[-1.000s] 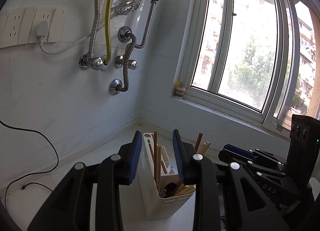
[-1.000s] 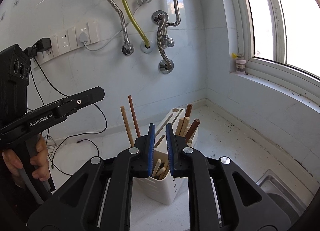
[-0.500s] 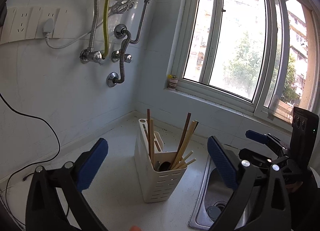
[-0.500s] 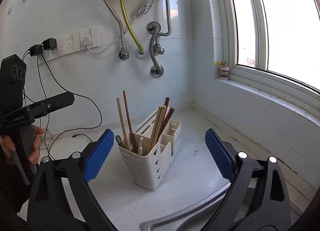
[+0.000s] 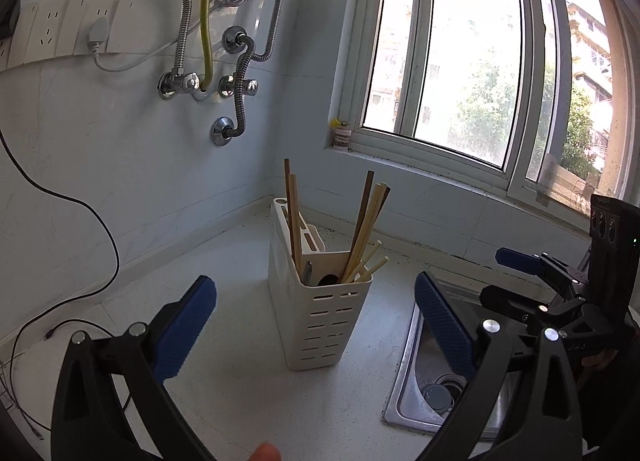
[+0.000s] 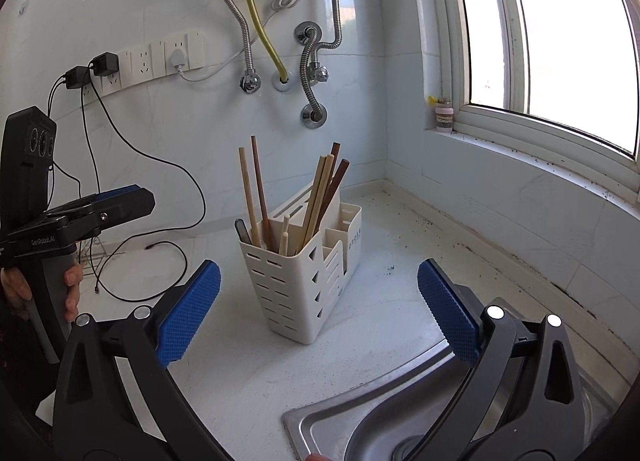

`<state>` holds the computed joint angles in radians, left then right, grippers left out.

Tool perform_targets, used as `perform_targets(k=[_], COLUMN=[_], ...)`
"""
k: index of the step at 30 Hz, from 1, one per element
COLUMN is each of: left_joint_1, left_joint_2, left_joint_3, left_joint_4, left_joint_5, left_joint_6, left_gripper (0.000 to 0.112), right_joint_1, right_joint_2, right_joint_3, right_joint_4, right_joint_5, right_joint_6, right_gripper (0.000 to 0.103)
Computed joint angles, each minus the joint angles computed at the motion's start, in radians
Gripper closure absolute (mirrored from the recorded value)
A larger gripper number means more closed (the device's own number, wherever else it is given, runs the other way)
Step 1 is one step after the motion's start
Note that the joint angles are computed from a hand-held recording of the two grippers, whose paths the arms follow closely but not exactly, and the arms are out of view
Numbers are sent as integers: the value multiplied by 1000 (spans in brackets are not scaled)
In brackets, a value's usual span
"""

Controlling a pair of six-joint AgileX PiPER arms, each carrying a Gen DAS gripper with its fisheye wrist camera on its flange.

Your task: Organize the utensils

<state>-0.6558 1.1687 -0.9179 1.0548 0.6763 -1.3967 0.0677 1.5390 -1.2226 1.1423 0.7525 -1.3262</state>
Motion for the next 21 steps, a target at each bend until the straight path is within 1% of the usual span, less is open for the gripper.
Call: perform_targets(k=[1,3,7,10,16,21], left_joint_1=[-10,-20,-57,-58,-61,-74], left_joint_2=[4,2,17,19,36,45], left_joint_3=[4,20,36,45,47,40], left_joint_4=[1,0,27,17,6,7], left_joint_5=[11,7,40,29,35,60], left_joint_6=[-5,-19,-66,-77,-82,-81], left_gripper=[15,15,15,15,15,15], right_joint_1=[2,6,1,-5,-10,-11], right_joint_2=[-9,-17,-26,-22,-23,-25], right_joint_3=[20,44,76,81,88,93], right_joint_4=[7,1,-8,-24,-42,-40], right_joint_5=[-15,-30,-26,-18,-8,-2], right_joint_6=[-11,-16,-21,-6,-5,-13], right_gripper=[9,9,9,9,9,9])
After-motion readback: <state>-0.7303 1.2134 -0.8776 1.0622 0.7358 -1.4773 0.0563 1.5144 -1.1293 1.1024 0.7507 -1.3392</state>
